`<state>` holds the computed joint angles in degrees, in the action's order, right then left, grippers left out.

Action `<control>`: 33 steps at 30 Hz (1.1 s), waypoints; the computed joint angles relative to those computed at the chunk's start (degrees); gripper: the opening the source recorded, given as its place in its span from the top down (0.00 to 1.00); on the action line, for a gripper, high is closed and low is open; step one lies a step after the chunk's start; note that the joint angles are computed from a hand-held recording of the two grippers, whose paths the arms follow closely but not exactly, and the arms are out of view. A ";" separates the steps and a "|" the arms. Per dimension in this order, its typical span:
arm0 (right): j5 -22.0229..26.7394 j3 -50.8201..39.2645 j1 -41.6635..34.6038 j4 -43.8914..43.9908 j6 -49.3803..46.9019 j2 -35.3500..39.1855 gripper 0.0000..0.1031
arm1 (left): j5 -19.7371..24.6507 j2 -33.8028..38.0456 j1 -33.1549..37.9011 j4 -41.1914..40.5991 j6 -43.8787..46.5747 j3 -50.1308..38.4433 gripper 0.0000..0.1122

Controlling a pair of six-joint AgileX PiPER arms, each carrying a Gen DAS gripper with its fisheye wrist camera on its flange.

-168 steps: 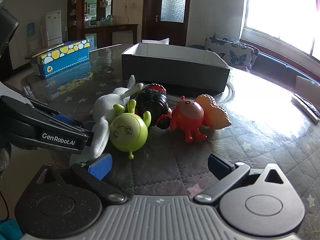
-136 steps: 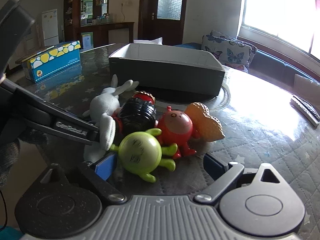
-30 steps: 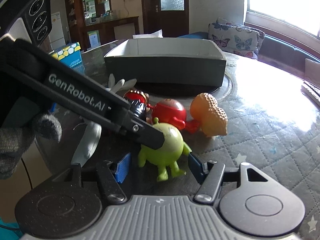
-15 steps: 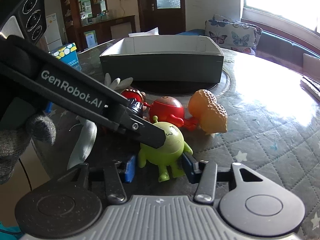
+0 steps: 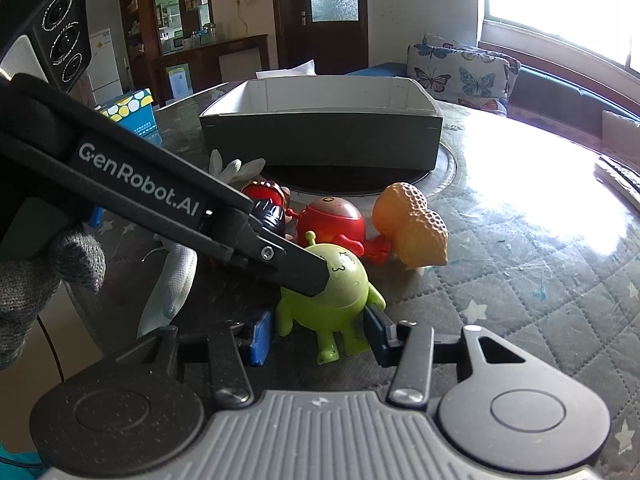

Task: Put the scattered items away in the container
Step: 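Close the right gripper on the green alien toy, then lift the green alien toy and carry it over the grey box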

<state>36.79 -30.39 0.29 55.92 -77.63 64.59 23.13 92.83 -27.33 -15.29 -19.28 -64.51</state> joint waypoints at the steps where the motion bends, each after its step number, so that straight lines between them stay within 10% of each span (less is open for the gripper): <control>1: 0.03 0.10 -0.03 -0.02 -0.02 -0.22 0.53 | -0.09 -0.03 0.07 -0.18 0.32 0.07 0.70; 33: -0.35 -5.96 3.08 -1.66 2.00 -1.32 0.53 | 2.07 -2.11 0.65 7.88 -5.46 -4.62 0.70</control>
